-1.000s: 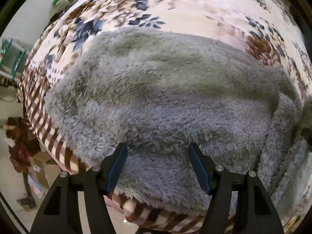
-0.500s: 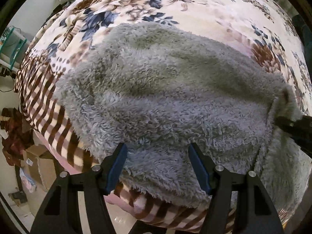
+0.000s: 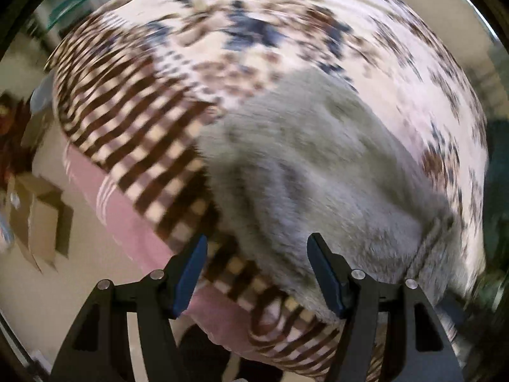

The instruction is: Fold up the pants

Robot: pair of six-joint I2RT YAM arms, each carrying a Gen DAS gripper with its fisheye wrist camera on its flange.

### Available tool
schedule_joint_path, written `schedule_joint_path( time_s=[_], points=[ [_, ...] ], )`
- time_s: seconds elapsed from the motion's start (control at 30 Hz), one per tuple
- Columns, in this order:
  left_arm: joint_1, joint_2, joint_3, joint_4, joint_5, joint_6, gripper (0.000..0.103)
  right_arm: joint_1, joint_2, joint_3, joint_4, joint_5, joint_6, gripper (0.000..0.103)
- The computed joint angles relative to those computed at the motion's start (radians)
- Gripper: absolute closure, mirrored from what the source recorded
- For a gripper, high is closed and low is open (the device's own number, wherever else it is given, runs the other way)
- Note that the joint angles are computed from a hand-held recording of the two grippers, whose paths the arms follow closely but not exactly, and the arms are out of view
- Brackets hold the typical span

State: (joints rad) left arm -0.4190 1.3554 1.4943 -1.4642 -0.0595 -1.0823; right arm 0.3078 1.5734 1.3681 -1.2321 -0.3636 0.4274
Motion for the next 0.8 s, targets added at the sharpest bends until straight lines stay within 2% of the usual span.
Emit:
schedule_joint_path(
  time_s=[0.1,0.17,0.2,0.23,0.37,0.4,0.43,0.53,0.63,0.7,0.73,0.8],
  points=[
    [0.042,-0.017,-0.047,0.026,0.032,-0.011,0.040,0.104,-0.013,-0.081,0.001,0.054,0.021,0.041],
    [0.068,-0.035,-0.084,0.061,0.066,-0.023,0.040,0.183,-0.025,-0.145,0.039,0.142,0.058,0.062],
    [0.081,-0.053,-0.109,0.087,0.081,-0.035,0.040,0.213,-0.025,-0.162,0.043,0.192,0.078,0.087],
    [0.095,-0.074,-0.139,0.121,0.096,-0.047,0.040,0.224,-0.040,-0.182,0.062,0.198,0.100,0.089],
    [0.142,-0.137,-0.238,0.254,0.133,-0.068,0.040,0.254,-0.073,-0.162,0.068,0.215,0.098,0.089],
    [0.162,-0.152,-0.278,0.311,0.151,-0.074,0.040,0.242,-0.058,-0.157,0.056,0.198,0.079,0.086],
    [0.179,-0.162,-0.312,0.357,0.166,-0.082,0.040,0.219,-0.053,-0.163,0.048,0.176,0.068,0.085],
    [0.243,-0.180,-0.416,0.490,0.236,-0.134,0.040,0.099,-0.052,-0.197,0.053,0.048,0.044,0.073],
    [0.273,-0.192,-0.483,0.587,0.232,-0.186,0.040,-0.005,-0.073,-0.207,0.035,-0.016,-0.016,0.070],
    [0.270,-0.200,-0.497,0.620,0.203,-0.218,0.054,-0.053,-0.101,-0.209,0.013,0.006,-0.065,0.070],
    [0.260,-0.195,-0.484,0.623,0.183,-0.211,0.078,-0.065,-0.112,-0.213,0.013,0.011,-0.074,0.070],
    [0.214,-0.183,-0.427,0.595,0.113,-0.182,0.087,-0.109,-0.140,-0.217,-0.001,0.011,-0.110,0.070]
  ],
)
